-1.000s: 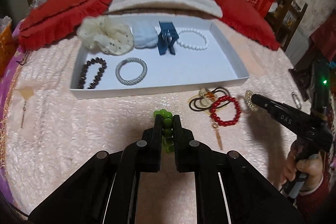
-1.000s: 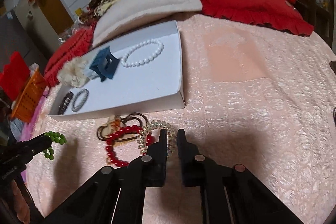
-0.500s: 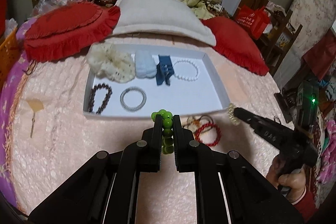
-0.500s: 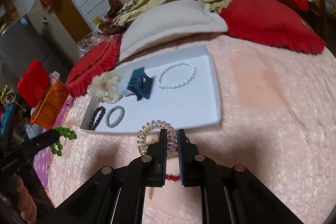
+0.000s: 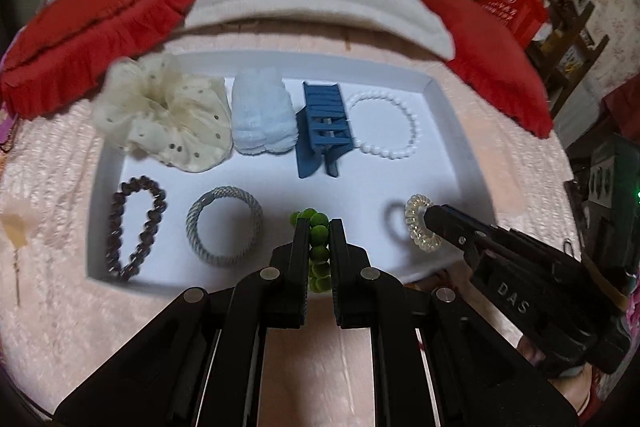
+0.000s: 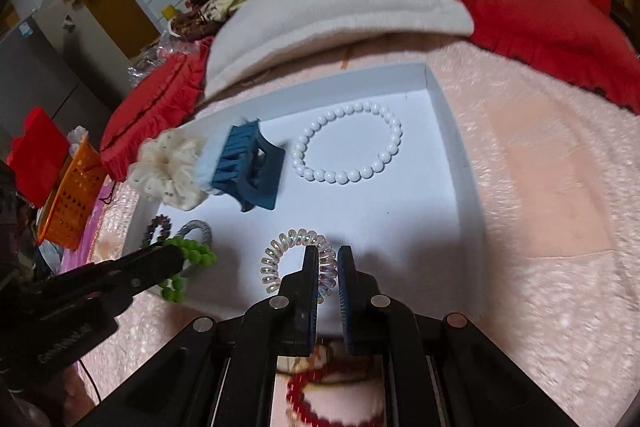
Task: Organize jewelry
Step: 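Carry the green bracelet and coil tie over the white tray with both tools, then lower the green bracelet and coil tie into the tray and open both tools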
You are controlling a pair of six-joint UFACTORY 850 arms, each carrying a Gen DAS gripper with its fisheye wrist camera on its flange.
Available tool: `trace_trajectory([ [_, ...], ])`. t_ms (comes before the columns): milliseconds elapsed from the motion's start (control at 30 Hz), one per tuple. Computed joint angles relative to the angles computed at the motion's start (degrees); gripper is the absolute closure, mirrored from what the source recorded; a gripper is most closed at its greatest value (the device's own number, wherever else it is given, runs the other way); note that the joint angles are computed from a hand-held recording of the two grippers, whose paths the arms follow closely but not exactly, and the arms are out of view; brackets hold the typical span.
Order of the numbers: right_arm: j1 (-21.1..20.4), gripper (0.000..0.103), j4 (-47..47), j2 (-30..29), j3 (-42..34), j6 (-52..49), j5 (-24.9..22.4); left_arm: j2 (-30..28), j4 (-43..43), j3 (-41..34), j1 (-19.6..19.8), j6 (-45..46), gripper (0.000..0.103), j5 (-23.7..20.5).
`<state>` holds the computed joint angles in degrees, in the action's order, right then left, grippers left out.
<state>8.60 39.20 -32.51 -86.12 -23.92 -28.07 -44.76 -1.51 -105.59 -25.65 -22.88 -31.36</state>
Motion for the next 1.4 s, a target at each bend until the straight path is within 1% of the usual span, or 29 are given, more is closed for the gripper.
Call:
trace_trajectory([
  [100,-0.1,0.094,0.1,-1.6,-1.3,0.2,-0.5,-2.3,-0.1,-2.6,0.3,0.2,0.095,-1.3],
  [167,-0.1,0.094,0.5,-2.2,-1.7,0.0,-0.9,-2.9,-1.0,-3.0,0.7,0.5,0.095,-1.2],
  [233,-0.1,0.094,1.1,-2.6,-2.1,-0.9,-1.6,-3.0,-4.7,-2.8,1.3,2.9,0.093,-1.2],
  [333,0.2,0.094,0.4,-2.8,-2.3,-1.4,-1.9,-2.3,-9.6,-1.3,2.2,5.6,0.09,-0.7],
  [400,0.5,0.093,0.2,-2.8,-2.5,-1.9,-2.2,-1.2,-11.3,0.3,2.4,6.7,0.089,0.1],
  [467,0.8,0.089,-0.4,-2.8,-2.7,-2.0,-2.4,0.3,-11.1,2.0,2.4,6.7,0.089,1.2],
  [500,1.0,0.087,-0.7,-2.7,-2.7,-1.8,-2.1,1.4,-10.4,3.2,2.3,6.2,0.088,2.0],
  [600,1.3,0.087,-1.4,-1.9,-2.3,-1.1,-1.8,5.2,-7.2,7.8,1.9,3.7,0.088,4.4],
  [733,0.2,0.087,5.8,2.9,2.2,-7.2,-0.5,11.5,3.3,15.3,0.5,-5.6,0.087,7.1],
  [800,-0.4,0.087,7.7,6.0,5.3,-9.9,0.2,14.5,10.7,19.0,-0.4,-12.5,0.081,7.9],
  [833,-0.9,0.087,8.2,8.2,7.8,-11.3,1.1,16.3,14.8,21.4,-1.0,-16.6,0.076,8.5],
  [867,-1.1,0.087,8.1,9.5,9.4,-11.6,1.6,17.4,16.8,23.0,-1.3,-18.9,0.071,9.0],
  [900,-1.4,0.086,7.9,11.1,11.4,-12.0,2.2,18.6,18.1,24.9,-1.5,-20.6,0.07,9.7],
  [967,-1.8,0.086,7.3,13.3,14.6,-12.7,2.6,20.3,17.7,28.0,-2.0,-21.1,0.069,11.0],
  [1033,-1.8,0.086,4.6,14.4,16.9,-11.2,3.2,21.1,15.0,30.1,-2.3,-19.2,0.069,11.5],
  [1100,-2.2,0.086,2.9,14.4,18.5,-9.7,3.3,21.0,13.9,30.9,-2.7,-18.5,0.069,11.4],
  [1200,-2.3,0.086,3.3,13.0,18.9,-8.6,3.0,20.3,12.7,30.9,-3.3,-17.6,0.069,10.6],
  [1267,-1.7,0.086,3.1,12.1,18.6,-8.2,3.8,20.1,13.4,30.6,-3.6,-18.1,0.069,10.5],
  [1300,-1.6,0.086,4.4,11.9,18.6,-9.2,4.3,20.0,14.6,30.4,-3.8,-19.0,0.069,10.4],
  [1400,-0.7,0.085,3.7,11.1,17.8,-7.7,5.6,19.8,17.9,29.9,-4.2,-21.5,0.069,10.6],
])
